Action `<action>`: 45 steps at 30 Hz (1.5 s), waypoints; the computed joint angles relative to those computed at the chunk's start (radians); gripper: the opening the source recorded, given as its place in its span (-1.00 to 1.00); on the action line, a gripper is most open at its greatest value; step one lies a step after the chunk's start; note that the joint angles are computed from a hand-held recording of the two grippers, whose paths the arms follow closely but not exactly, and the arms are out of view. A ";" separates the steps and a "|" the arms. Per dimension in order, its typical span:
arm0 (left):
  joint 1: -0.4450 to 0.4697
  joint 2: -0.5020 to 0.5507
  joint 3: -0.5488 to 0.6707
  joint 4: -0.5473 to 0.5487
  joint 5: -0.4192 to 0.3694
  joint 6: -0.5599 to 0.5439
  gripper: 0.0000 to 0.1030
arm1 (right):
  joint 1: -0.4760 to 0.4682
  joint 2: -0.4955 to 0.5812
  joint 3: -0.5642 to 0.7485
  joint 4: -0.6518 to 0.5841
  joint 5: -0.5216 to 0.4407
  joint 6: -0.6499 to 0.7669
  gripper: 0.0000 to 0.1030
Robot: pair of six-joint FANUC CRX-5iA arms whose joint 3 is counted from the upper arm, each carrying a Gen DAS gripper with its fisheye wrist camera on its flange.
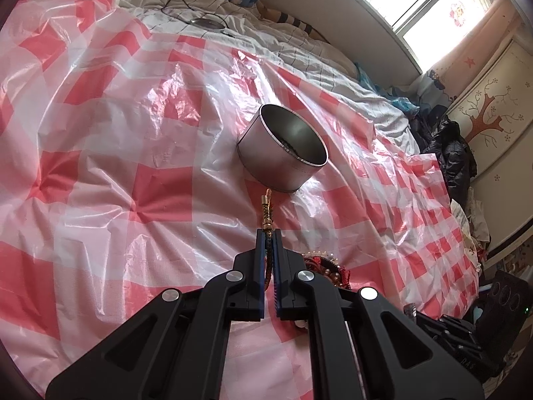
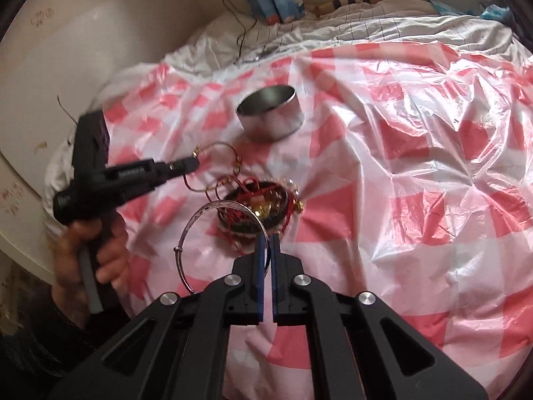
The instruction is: Organize jewelry
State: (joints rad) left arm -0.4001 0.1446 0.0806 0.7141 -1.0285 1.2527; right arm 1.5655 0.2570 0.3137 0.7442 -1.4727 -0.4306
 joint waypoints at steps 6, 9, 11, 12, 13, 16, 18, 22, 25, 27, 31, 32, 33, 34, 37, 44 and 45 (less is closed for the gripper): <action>0.000 -0.041 -0.052 0.109 0.073 -0.117 -0.93 | -0.016 -0.082 -0.163 0.133 0.128 -0.175 -0.93; -0.002 -0.048 -0.065 0.173 0.097 -0.180 -0.93 | -0.051 -0.101 -0.192 0.160 0.174 -0.180 -0.93; -0.007 -0.045 -0.074 0.242 0.108 -0.230 -0.93 | -0.071 -0.108 -0.202 0.176 0.189 -0.172 -0.93; -0.009 -0.044 -0.075 0.263 0.115 -0.246 -0.93 | -0.081 -0.112 -0.208 0.185 0.198 -0.171 -0.93; -0.015 -0.038 -0.074 0.297 0.127 -0.273 -0.93 | -0.091 -0.116 -0.216 0.195 0.206 -0.172 -0.93; -0.033 0.010 -0.028 0.350 0.134 -0.308 -0.93 | -0.126 -0.131 -0.238 0.217 0.228 -0.181 -0.93; -0.047 0.065 0.030 0.365 0.132 -0.301 -0.93 | -0.149 -0.138 -0.250 0.224 0.241 -0.183 -0.93; -0.065 0.191 0.162 0.361 0.088 -0.234 -0.93 | -0.189 -0.149 -0.268 0.226 0.259 -0.179 -0.93; -0.071 0.314 0.344 0.226 -0.003 -0.092 -0.93 | -0.221 -0.159 -0.287 0.220 0.284 -0.174 -0.92; -0.079 0.383 0.501 0.030 -0.072 0.054 -0.93 | -0.241 -0.160 -0.289 0.206 0.300 -0.159 -0.92; -0.093 0.442 0.681 -0.188 -0.187 0.189 -0.78 | -0.285 -0.141 -0.263 0.162 0.324 -0.095 -0.92; -0.091 0.430 0.673 -0.194 -0.177 0.183 -0.62 | -0.293 -0.131 -0.247 0.151 0.324 -0.074 -0.92; -0.088 0.414 0.660 -0.196 -0.160 0.177 -0.51 | -0.302 -0.119 -0.229 0.141 0.323 -0.050 -0.92; -0.084 0.391 0.640 -0.201 -0.134 0.176 -0.24 | -0.314 -0.101 -0.202 0.128 0.319 -0.014 -0.92; -0.073 0.333 0.582 -0.219 -0.076 0.175 0.02 | -0.336 -0.053 -0.132 0.094 0.298 0.072 -0.92; -0.053 0.288 0.545 -0.236 -0.083 0.196 0.10 | -0.390 0.085 0.059 0.017 0.190 0.279 -0.92; -0.053 0.287 0.546 -0.234 -0.097 0.187 0.10 | -0.396 0.110 0.096 0.003 0.158 0.311 -0.89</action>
